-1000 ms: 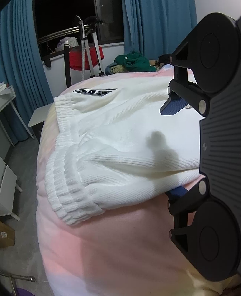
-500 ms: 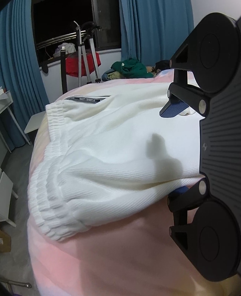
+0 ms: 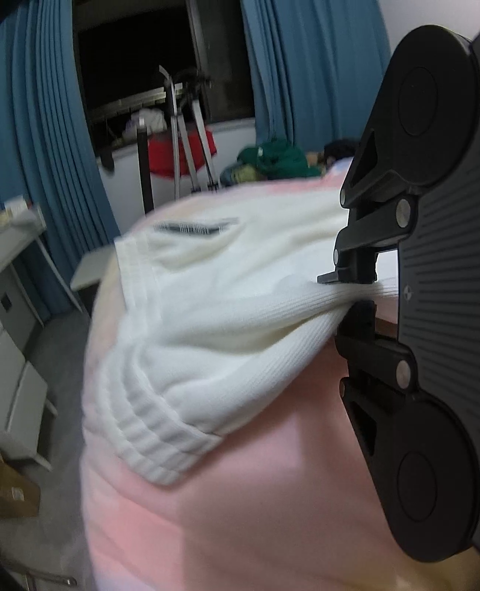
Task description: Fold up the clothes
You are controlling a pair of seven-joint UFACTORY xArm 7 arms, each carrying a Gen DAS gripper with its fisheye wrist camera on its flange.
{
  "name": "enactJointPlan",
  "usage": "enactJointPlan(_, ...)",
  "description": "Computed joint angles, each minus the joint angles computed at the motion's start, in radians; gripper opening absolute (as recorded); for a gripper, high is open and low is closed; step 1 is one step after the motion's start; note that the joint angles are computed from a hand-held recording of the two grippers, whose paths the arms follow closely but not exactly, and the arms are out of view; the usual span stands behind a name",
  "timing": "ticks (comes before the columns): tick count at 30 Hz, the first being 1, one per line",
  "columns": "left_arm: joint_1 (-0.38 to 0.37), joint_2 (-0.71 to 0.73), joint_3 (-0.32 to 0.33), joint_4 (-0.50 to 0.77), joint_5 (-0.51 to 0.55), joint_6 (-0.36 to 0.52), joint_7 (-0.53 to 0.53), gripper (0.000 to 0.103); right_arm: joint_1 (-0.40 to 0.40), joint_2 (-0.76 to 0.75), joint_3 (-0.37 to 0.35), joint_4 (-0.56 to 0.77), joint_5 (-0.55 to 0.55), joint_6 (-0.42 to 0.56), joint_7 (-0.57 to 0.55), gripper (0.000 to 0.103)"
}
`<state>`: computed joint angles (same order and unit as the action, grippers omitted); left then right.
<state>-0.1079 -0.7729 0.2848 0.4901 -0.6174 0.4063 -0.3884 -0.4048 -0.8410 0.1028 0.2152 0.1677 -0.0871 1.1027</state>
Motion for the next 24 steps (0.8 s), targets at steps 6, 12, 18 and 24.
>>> enactJointPlan(6, 0.004, -0.135, 0.024, 0.020, 0.035, 0.077, 0.067, 0.006, -0.012, -0.099, -0.016, 0.023, -0.038, 0.065, -0.043, 0.005)
enactJointPlan(12, -0.062, -0.077, 0.057, 0.122, 0.001, 0.078, 0.090, 0.006, -0.022, 0.004, -0.035, 0.177, -0.084, 0.122, -0.100, 0.005)
enactJointPlan(18, -0.179, 0.287, 0.106, 0.423, -0.093, 0.050, 0.163, 0.007, -0.172, 0.429, 0.126, 0.577, -0.363, 0.123, -0.030, 0.005)
enactJointPlan(24, -0.175, 0.800, 0.148, 0.863, -0.230, 0.167, 0.214, 0.007, -0.429, 0.974, 0.506, 1.157, -0.991, 0.404, 0.254, 0.005)
